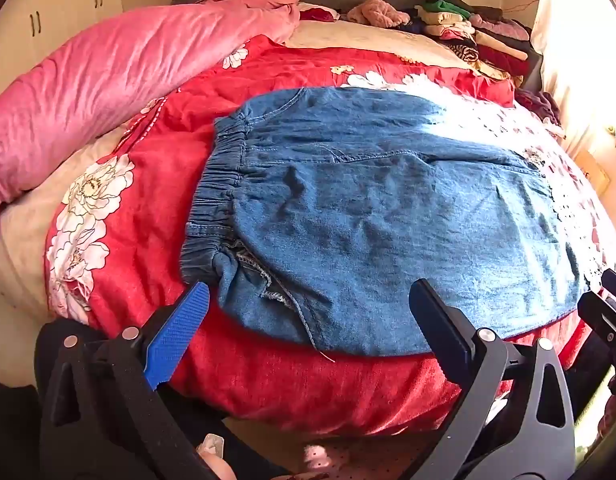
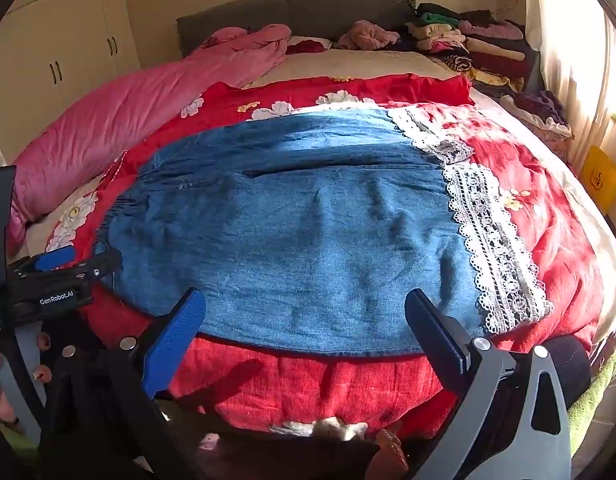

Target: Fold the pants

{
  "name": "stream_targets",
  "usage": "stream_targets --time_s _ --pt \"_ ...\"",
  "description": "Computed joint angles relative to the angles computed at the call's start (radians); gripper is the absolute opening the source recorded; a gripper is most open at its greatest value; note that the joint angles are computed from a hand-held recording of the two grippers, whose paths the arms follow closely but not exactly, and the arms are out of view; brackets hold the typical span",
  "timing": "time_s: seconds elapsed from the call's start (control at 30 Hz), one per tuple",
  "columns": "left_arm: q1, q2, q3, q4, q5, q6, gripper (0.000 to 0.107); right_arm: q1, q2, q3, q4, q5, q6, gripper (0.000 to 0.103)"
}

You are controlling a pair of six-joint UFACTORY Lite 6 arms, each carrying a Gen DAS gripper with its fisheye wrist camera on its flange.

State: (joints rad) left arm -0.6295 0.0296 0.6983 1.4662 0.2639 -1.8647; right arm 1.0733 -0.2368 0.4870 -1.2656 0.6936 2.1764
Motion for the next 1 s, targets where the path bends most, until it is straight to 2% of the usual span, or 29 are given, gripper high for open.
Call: stream_targets --time_s 0.13,0.27,0.37,0.47,0.53,1.0 --pt "0.002 0.004 0.003 -0.017 0.002 0.024 0.094 0.007 0.016 0.009 0.008 0.009 -0.002 0.099" --pt "-0.015 -0.001 -0.015 0.034 0.009 -0.042 0.094 0.015 0.013 0.014 0.034 0.027 -0.021 0.099" --pt "-0.018 0.001 -0.015 0.031 0.010 -0.035 0.094 0.041 -0.031 -0.001 0.063 0.053 -0.042 0.099" --pt "-0.032 0.000 -0.007 -0.017 0.021 0.011 0.094 0.022 -0.054 -0.020 0.061 0.045 -0.056 0.099" --pt "-0.034 -0.001 -0.008 -0.021 0.021 0.014 0.094 0.038 0.008 0.016 0.045 0.053 -0.022 0.099" --pt "-0.028 0.002 0.003 -0.056 0.022 0.056 0.094 0.042 0.017 0.027 0.049 0.062 -0.030 0.099"
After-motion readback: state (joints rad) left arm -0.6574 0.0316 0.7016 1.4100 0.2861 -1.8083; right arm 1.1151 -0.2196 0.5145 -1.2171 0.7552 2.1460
